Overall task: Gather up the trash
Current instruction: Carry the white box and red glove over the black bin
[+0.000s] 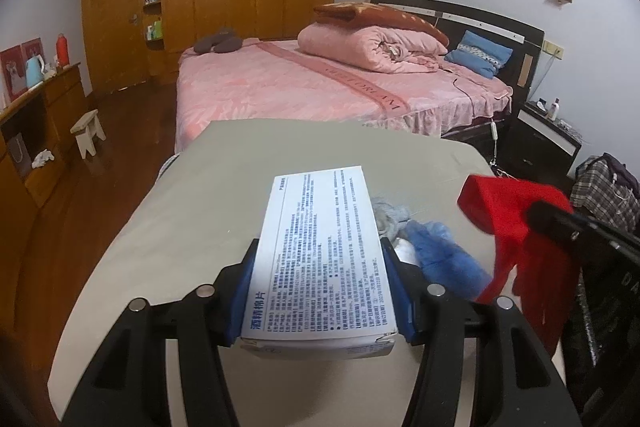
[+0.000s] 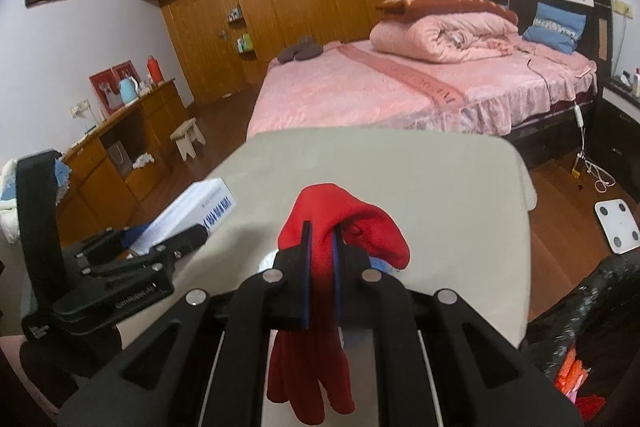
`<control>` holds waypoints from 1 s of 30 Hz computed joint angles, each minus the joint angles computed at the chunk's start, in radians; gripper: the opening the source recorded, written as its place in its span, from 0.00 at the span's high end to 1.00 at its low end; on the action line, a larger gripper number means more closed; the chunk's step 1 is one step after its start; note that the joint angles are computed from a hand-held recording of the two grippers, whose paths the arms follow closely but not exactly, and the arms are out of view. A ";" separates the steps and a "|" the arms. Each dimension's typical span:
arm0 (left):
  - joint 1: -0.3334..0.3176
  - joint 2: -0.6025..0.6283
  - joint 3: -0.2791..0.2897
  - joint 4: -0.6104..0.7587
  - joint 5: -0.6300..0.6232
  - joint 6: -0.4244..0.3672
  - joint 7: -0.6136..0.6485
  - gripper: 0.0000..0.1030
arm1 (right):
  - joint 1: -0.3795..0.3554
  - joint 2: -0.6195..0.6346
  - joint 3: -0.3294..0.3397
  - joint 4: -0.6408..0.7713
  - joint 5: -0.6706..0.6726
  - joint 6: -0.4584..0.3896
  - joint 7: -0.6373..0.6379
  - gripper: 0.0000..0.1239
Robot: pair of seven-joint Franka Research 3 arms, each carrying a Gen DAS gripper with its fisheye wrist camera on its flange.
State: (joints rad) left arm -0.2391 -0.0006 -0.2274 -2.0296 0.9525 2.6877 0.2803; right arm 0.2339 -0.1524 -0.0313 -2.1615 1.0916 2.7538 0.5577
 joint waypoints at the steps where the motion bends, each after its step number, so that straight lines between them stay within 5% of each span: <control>1: -0.001 -0.001 -0.001 0.003 0.004 0.002 -0.004 0.45 | -0.001 -0.007 -0.003 0.001 0.005 -0.001 -0.005 0.94; 30: -0.101 0.034 -0.045 0.131 0.028 -0.006 0.017 0.45 | -0.016 -0.237 -0.110 -0.150 -0.015 0.035 -0.029 0.94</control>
